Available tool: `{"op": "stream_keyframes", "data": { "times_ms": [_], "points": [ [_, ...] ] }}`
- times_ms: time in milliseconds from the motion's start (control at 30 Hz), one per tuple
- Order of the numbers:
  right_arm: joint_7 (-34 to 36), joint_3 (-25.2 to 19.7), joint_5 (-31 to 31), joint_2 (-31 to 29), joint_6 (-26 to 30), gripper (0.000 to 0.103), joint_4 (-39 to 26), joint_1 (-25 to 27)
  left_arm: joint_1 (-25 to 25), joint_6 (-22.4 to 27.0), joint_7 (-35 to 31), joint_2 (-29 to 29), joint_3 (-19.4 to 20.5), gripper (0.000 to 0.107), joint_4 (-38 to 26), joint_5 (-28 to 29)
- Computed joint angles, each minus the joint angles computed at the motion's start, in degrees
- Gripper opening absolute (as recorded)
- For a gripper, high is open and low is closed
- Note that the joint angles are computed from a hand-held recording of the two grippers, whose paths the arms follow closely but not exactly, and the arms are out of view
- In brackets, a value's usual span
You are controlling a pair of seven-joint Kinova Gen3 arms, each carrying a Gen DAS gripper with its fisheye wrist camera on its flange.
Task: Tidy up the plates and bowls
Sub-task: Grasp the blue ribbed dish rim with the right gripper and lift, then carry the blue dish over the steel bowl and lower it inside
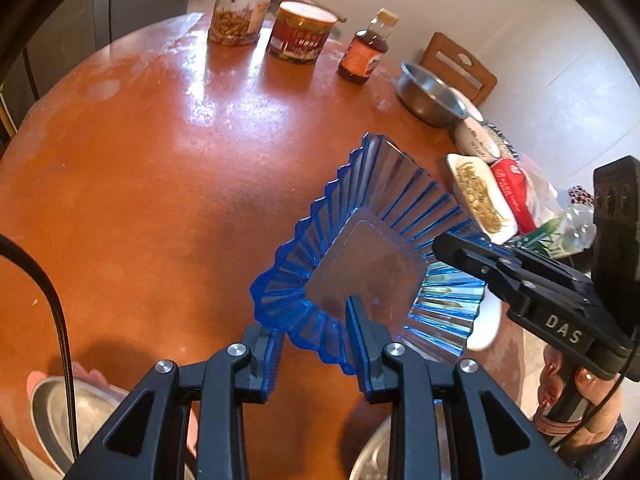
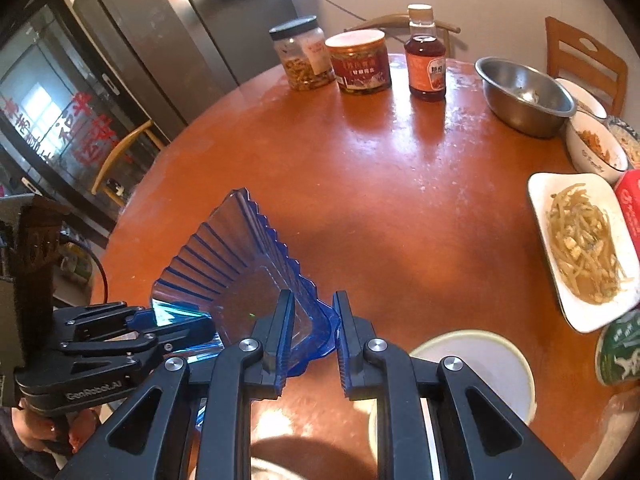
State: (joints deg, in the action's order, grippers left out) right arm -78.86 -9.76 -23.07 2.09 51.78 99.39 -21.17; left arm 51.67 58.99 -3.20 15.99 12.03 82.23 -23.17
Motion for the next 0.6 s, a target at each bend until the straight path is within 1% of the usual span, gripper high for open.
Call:
{"op": "stream_keyframes", "data": {
  "times_ms": [67,200,333,367,467,600],
  "points": [
    [-0.22,0.11,-0.35,-1.61,0.37,0.02,0.88,0.13,1.24,1.12,0.66,-0.39,0.32,0.031,-0.78,-0.86],
    [-0.58,0.74,-1.02,-6.23,0.94,0.02,3.36,0.19,2.65,1.54,0.84,-1.1,1.41,0.031,-1.37,-1.03],
    [-1.05,1.72,-1.3,-10.84,2.72,0.02,5.74,0.33,4.35,0.51,1.45,-1.3,2.41,0.031,-1.44,-1.1],
    [-1.45,1.81,-0.95,-11.84,3.31,0.02,6.24,0.33,4.64,-0.49,1.49,-1.43,2.74,0.031,-1.09,-0.67],
    [-2.7,1.83,0.38,-14.98,4.9,0.02,8.03,0.28,6.0,-1.49,1.75,-1.56,3.37,0.032,-0.78,-0.4],
    [-3.73,2.1,1.22,-18.72,6.58,0.02,10.89,0.13,8.84,-0.28,2.47,-0.48,3.78,0.032,-2.02,-1.42]
  ]
}}
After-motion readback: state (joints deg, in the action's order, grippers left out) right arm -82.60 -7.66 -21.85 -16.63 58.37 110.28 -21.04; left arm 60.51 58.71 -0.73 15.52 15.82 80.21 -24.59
